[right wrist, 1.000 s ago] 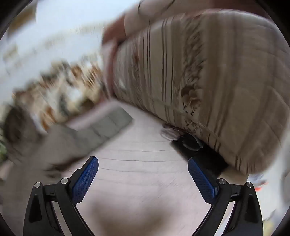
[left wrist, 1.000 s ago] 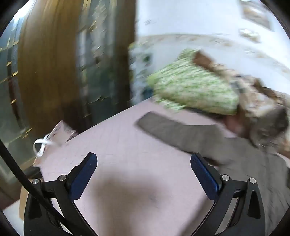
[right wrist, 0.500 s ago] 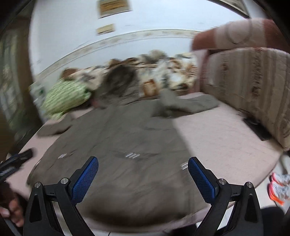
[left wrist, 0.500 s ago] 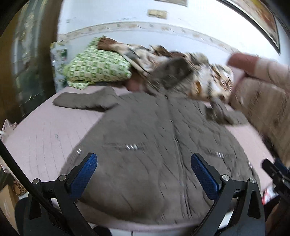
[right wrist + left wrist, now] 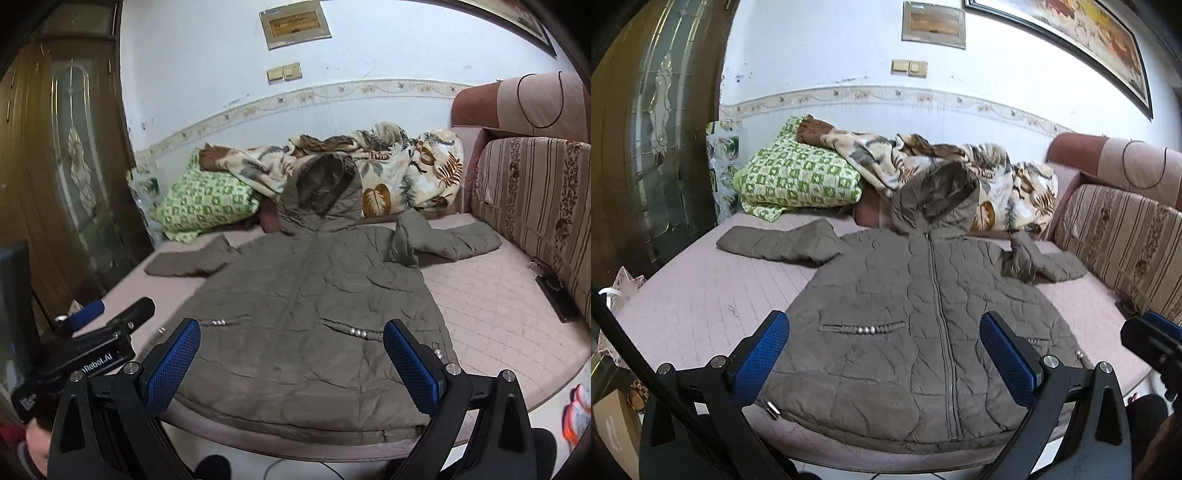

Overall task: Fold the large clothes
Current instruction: 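Move the right tool toward the jacket sleeve beside it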

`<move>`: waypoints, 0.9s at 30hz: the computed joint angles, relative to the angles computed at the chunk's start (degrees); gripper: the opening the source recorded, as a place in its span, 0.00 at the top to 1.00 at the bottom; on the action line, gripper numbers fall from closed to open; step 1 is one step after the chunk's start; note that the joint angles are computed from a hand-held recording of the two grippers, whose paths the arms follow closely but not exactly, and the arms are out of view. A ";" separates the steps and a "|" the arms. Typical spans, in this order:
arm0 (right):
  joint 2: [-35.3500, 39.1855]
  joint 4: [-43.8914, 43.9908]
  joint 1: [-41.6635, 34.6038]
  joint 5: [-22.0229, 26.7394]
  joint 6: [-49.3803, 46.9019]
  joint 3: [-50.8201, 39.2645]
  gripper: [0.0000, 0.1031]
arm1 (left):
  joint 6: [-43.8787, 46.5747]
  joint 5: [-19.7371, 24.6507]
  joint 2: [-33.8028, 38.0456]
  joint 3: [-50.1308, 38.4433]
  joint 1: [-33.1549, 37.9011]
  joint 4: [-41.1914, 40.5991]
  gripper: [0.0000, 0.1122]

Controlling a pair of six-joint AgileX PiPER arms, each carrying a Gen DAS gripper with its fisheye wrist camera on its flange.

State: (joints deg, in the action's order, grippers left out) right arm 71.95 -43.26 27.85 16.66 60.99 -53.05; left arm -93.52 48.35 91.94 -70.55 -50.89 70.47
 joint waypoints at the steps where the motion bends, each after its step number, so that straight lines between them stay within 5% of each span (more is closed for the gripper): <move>1: -0.89 2.12 -0.30 0.39 -2.39 -0.20 0.02 | 0.23 1.34 -0.65 -0.37 -0.63 0.20 0.08; 7: -3.76 14.96 -1.24 3.70 -15.29 -4.04 0.02 | 2.36 6.17 -4.17 -1.84 -4.00 1.11 0.08; 10: -5.52 13.87 -0.12 4.34 -14.00 -4.24 0.02 | 3.08 8.15 -4.98 -2.77 -5.81 1.15 0.08; 14: -7.17 0.92 4.63 7.79 -3.16 -2.98 0.01 | 4.94 11.84 -4.46 -4.55 -8.13 0.90 0.08; 21: -4.66 1.89 6.48 11.55 -3.72 -4.83 0.01 | 5.24 12.04 -3.71 -4.71 -7.95 -0.87 0.08; 27: -3.08 9.20 2.84 9.34 -9.93 -4.81 0.01 | 5.79 8.94 -2.08 -5.25 -4.17 -3.72 0.08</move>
State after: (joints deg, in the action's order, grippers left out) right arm 68.87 -34.06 30.70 26.00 51.06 -57.86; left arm -87.73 57.29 89.86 -75.80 -55.06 66.75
